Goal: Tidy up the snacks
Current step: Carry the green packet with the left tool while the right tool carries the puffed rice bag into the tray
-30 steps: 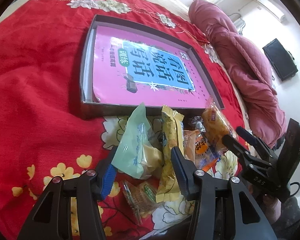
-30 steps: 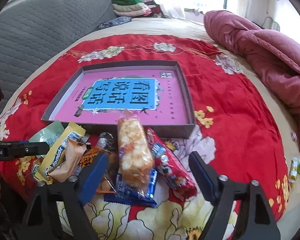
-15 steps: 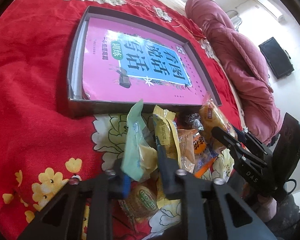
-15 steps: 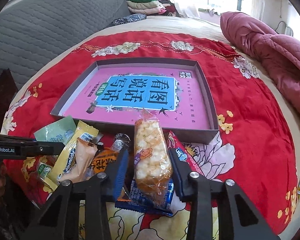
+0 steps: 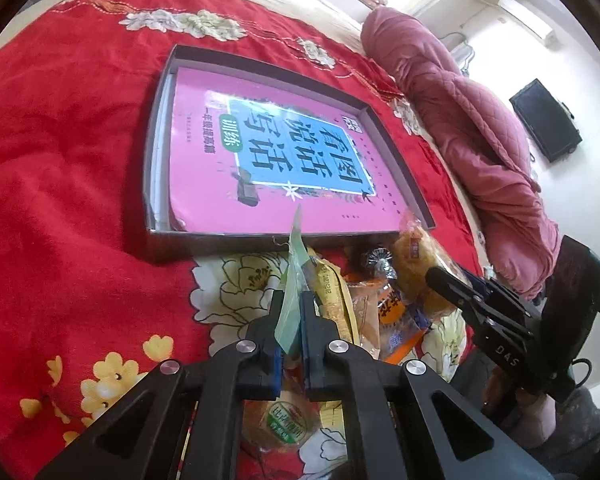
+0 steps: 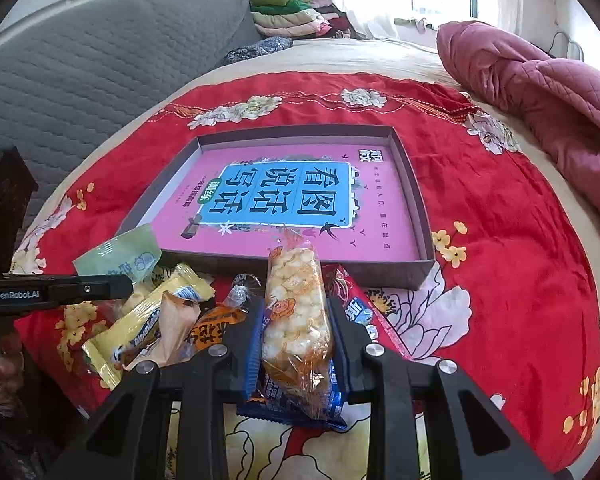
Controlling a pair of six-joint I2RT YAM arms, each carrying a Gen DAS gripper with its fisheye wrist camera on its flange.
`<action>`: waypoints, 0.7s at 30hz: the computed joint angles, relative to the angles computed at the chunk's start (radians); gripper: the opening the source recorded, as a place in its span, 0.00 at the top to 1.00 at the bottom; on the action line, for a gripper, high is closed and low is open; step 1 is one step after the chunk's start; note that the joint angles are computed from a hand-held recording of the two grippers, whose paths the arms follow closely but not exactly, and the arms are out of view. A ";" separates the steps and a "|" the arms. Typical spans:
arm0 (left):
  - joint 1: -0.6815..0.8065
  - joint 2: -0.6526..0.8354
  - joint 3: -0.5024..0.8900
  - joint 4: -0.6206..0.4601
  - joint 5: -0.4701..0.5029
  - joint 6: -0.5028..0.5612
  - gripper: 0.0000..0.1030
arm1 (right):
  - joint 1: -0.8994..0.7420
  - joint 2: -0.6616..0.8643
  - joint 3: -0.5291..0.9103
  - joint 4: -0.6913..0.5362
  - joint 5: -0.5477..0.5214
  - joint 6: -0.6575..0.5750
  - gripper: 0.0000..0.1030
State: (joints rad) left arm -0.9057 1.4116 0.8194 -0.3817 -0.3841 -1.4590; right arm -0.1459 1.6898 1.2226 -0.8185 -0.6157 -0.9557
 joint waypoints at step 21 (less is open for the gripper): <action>-0.070 -0.036 0.095 -0.189 -0.181 -0.039 0.94 | -0.024 -0.012 0.044 -0.059 -0.066 -0.006 0.71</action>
